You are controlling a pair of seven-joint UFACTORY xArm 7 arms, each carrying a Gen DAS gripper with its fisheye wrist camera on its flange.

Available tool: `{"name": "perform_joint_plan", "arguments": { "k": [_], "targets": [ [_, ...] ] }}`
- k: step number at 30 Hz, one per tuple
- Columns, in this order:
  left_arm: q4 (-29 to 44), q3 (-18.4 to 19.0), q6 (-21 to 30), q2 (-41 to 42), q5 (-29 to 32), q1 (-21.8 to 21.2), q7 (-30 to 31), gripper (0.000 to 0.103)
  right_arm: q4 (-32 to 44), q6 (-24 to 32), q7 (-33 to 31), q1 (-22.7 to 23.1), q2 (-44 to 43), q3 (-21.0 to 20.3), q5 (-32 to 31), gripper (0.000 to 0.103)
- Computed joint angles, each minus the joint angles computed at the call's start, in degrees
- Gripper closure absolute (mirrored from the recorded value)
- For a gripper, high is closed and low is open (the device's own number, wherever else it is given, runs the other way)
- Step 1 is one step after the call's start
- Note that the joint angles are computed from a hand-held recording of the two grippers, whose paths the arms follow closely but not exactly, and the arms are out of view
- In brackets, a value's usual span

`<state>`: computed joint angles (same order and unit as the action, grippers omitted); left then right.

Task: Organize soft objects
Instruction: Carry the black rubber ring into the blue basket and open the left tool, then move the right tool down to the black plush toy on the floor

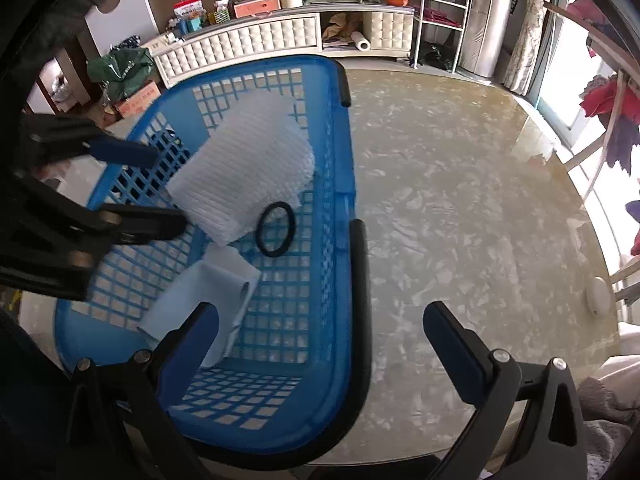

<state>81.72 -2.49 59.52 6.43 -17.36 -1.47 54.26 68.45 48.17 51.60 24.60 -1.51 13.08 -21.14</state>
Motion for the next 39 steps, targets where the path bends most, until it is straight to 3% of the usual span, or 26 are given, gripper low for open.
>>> {"name": "perform_joint_plan", "arguments": {
  "k": [14, 16, 18, 22, 35, 39],
  "targets": [
    [-4.4, 4.3, 0.2, -8.2, -7.0, 3.7, 8.6, 0.007, 0.7, -3.0, 1.8, 0.1, -0.6, 0.8, -2.6, 0.0],
    [-5.0, 5.4, 0.0, -9.1, -10.0, 4.6, 10.6, 0.0, 2.1, -1.9, 2.9, 0.7, -0.1, 1.3, -4.4, 0.0],
    [-4.7, 6.4, 0.8, -9.2, -12.6, 5.5, 11.9, 0.0, 4.5, 1.2, 5.0, 1.8, 0.8, 2.0, -8.6, 0.0],
    [-3.9, 8.1, 3.4, -8.4, -16.0, 8.0, 14.7, 0.0, 7.0, 1.6, 4.9, 3.1, 1.6, 1.8, -8.5, 0.0],
    [-3.4, 10.8, 3.6, -6.7, -23.1, 15.0, 24.7, 0.0, 25.7, 9.3, 4.3, 11.6, 14.1, -0.6, -11.3, 0.0],
    [-3.4, 10.6, -0.5, -5.6, -22.2, 16.3, 22.8, 0.0, 33.3, 11.3, 2.0, 14.6, 19.8, -2.4, -10.9, 0.0]
  ]
}}
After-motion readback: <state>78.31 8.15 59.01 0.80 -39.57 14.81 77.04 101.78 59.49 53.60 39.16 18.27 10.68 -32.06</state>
